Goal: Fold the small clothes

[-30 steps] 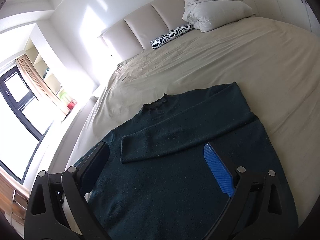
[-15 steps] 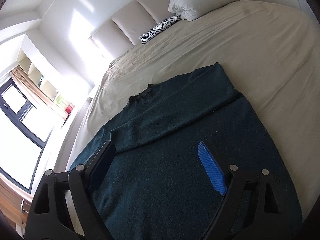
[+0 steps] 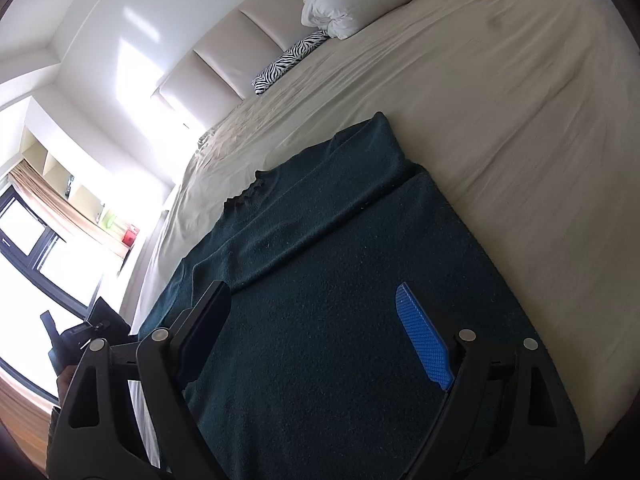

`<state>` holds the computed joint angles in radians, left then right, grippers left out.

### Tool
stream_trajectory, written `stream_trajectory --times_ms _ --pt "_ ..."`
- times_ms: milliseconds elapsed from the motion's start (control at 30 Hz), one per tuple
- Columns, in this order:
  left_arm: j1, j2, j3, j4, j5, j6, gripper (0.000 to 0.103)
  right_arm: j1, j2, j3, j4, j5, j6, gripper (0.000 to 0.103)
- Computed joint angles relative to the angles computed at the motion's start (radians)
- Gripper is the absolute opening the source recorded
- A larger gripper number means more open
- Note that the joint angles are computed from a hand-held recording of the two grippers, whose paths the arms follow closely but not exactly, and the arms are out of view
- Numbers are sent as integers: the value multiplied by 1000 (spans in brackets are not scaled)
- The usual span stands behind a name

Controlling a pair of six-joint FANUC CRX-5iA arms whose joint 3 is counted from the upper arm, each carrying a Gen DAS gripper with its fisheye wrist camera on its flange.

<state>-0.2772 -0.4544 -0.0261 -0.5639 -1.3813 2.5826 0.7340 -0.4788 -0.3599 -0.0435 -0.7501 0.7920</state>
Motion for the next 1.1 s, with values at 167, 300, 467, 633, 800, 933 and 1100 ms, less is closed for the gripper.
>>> stream_trajectory --times_ms 167,300,467,633,800,933,1100 --pt "-175 217 172 -84 -47 -56 10 -80 -16 -16 -75 -2 41 85" --pt "-259 358 298 -127 -77 -123 10 -140 -18 -17 -141 -6 91 85" --pt "-331 489 399 -139 -92 -187 10 -197 -18 -17 -207 -7 153 85" --pt "-339 592 466 -88 -50 -225 10 -245 -3 -12 -249 -7 181 84" --pt "-360 693 551 -64 -26 -280 10 -258 8 -14 -252 0 186 84" --pt "-363 745 594 -46 -19 -288 15 -268 16 -15 -255 -2 196 84" --pt "-373 741 580 -68 -15 -247 72 -262 17 -27 -221 9 174 85"
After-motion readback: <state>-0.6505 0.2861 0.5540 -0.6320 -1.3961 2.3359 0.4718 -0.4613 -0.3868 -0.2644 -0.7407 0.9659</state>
